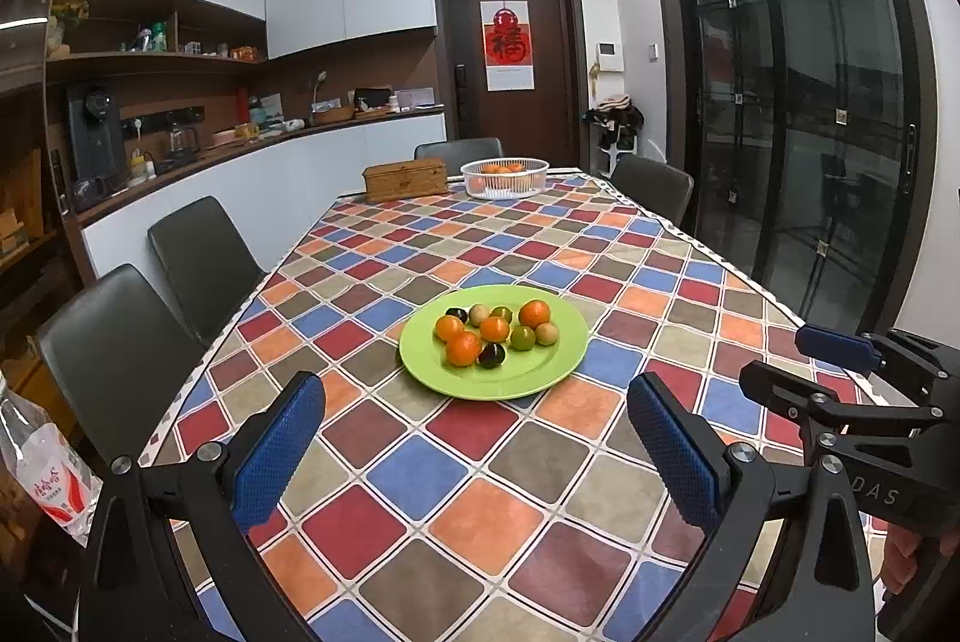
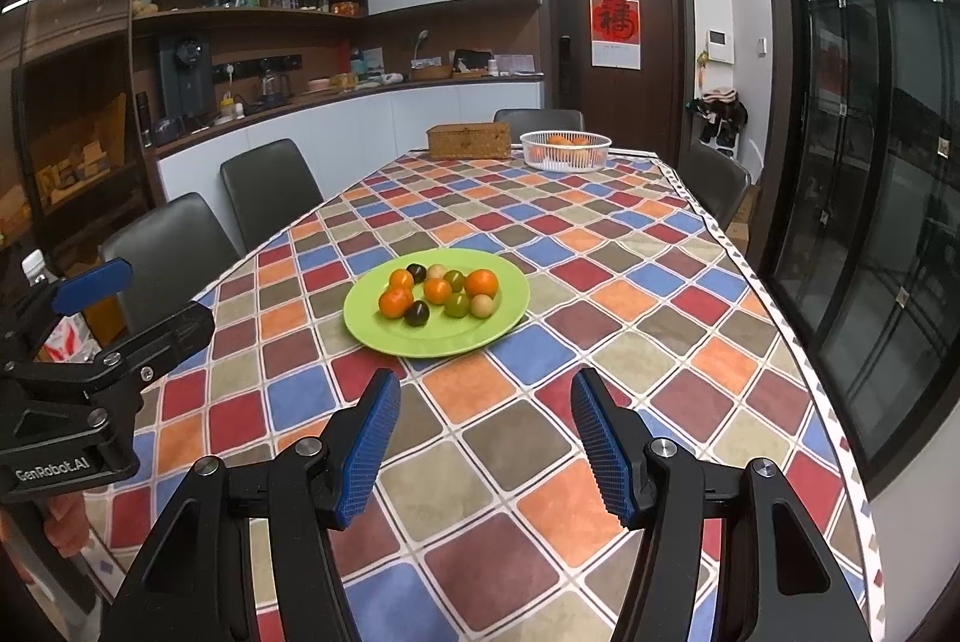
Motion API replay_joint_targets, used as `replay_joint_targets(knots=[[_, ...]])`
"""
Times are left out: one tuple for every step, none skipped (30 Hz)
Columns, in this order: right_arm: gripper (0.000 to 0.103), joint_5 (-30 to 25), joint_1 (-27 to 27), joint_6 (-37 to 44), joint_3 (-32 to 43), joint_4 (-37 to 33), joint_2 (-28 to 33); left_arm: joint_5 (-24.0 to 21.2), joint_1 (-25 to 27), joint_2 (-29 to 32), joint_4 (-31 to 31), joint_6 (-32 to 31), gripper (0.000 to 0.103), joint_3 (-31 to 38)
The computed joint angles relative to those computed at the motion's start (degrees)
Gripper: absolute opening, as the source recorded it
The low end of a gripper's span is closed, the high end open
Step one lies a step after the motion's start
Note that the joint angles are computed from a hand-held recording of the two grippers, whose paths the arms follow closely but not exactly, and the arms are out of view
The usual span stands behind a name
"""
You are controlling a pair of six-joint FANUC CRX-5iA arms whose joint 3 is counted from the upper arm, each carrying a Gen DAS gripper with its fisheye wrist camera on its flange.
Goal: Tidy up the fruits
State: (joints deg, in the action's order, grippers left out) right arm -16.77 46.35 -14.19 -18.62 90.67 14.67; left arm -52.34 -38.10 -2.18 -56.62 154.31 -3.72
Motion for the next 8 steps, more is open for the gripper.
replay_joint_targets(knots=[[0.06,-0.1,0.1,-0.2,-0.2,0.1,-0.1,0.1,0.1,0.0,0.3,-0.2,0.103,0.0],[0.06,-0.2,0.3,-0.1,-0.4,0.0,-0.3,0.0,0.1,-0.1,0.4,-0.2,0.103,-0.1],[0.06,0.0,0.1,-0.1,-0.3,0.0,-0.2,-0.1,0.0,-0.1,0.4,0.0,0.103,-0.1],[0.06,0.0,0.1,-0.2,-0.4,0.1,-0.3,-0.2,0.0,-0.1,0.5,0.1,0.103,-0.2],[0.06,-0.1,0.2,-0.2,-0.5,0.0,-0.3,-0.3,0.0,-0.1,0.6,0.1,0.103,-0.1],[0.06,-0.2,0.2,0.0,-0.3,-0.1,-0.2,-0.4,0.0,0.0,0.6,0.3,0.103,-0.2],[0.06,-0.3,0.2,-0.2,-0.4,0.0,-0.2,-0.4,0.1,0.0,0.6,0.4,0.103,-0.2],[0.06,-0.3,0.3,-0.3,-0.6,0.0,-0.2,-0.4,0.1,0.0,0.6,0.4,0.103,-0.2]])
